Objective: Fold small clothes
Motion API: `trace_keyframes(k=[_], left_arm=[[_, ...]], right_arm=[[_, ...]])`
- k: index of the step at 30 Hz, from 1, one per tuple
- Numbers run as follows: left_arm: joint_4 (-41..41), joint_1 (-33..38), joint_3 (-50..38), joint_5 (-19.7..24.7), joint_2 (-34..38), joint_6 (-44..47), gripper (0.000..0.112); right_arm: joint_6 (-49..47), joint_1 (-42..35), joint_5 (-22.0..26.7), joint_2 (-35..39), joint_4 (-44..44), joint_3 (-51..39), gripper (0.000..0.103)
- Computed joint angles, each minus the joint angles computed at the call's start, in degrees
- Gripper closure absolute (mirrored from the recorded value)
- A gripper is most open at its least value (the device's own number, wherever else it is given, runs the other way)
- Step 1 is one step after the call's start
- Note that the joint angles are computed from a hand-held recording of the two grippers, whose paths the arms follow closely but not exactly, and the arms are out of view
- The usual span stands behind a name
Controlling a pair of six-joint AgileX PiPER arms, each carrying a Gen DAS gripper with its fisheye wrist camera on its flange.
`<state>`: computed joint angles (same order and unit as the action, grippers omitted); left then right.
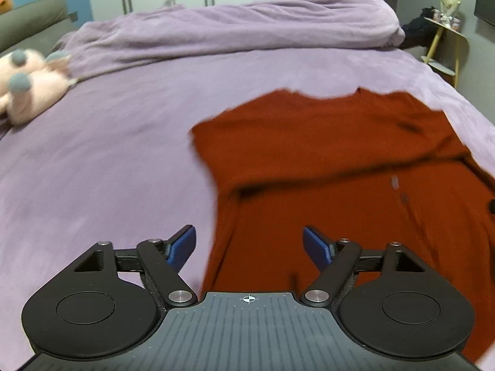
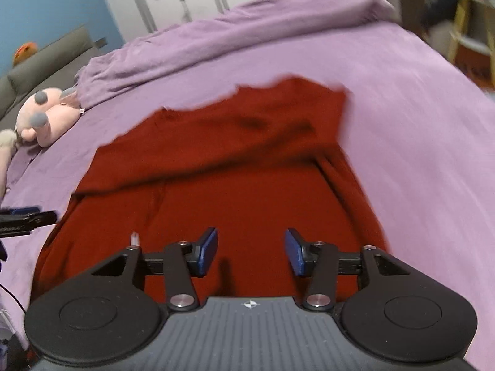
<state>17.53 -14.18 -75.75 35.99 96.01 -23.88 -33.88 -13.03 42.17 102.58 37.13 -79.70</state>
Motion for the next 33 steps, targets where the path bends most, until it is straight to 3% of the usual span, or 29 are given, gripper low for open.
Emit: trace_keyframes(k=[6, 8, 11, 15, 19, 22, 24, 28, 30, 31, 33], left_arm=[[-10.7, 1.7, 16.9, 4.4, -15.1, 4.4, 0.028], [-14.0, 2.0, 20.1, 4.0, -17.4, 5.3, 0.029], [-20.4, 3.0, 22.2, 3.1, -18.2, 7.4, 0.03], [-31.9, 5.6, 23.9, 1.6, -17.4, 15.8, 0.038], [-32.6, 5.8, 24.8, 1.5, -16.6, 13.7, 0.054], [-40.0, 9.3, 24.9, 3.3, -16.6, 19.6, 0.066], [-45.4, 11.8, 24.9, 5.5, -16.0, 24.5, 0.072], [-49.2, 13.4, 24.7, 7.7, -14.4, 28.9, 0.08], [-51.0, 14.2, 24.4, 8.5, -13.7, 30.3, 0.087], [-52.1, 15.0, 24.7, 9.0, -13.7, 31.6, 0.099], [-53.2, 15.4, 24.7, 9.3, -13.8, 32.6, 0.102]], right_arm=[[-1.7, -11.6, 6.0, -15.1, -2.1, 16.1, 0.054], [-1.9, -13.5, 6.9, -18.1, -3.5, 18.2, 0.047], [-2.4, -14.7, 7.6, -18.8, -4.1, 19.2, 0.042], [-4.3, -17.2, 12.7, -16.5, 0.4, 18.7, 0.043], [-4.6, -17.7, 14.6, -14.1, 2.6, 19.4, 0.053], [-4.7, -19.0, 16.0, -12.5, 4.4, 19.7, 0.061], [-4.9, -19.7, 16.6, -11.8, 5.4, 19.6, 0.072], [-3.8, -20.4, 17.9, -9.6, 6.7, 18.4, 0.085], [-3.8, -20.7, 18.7, -8.9, 7.3, 18.0, 0.092], [-3.8, -21.1, 19.6, -8.3, 8.1, 17.6, 0.095], [-3.8, -21.9, 21.4, -7.4, 9.7, 17.1, 0.097]])
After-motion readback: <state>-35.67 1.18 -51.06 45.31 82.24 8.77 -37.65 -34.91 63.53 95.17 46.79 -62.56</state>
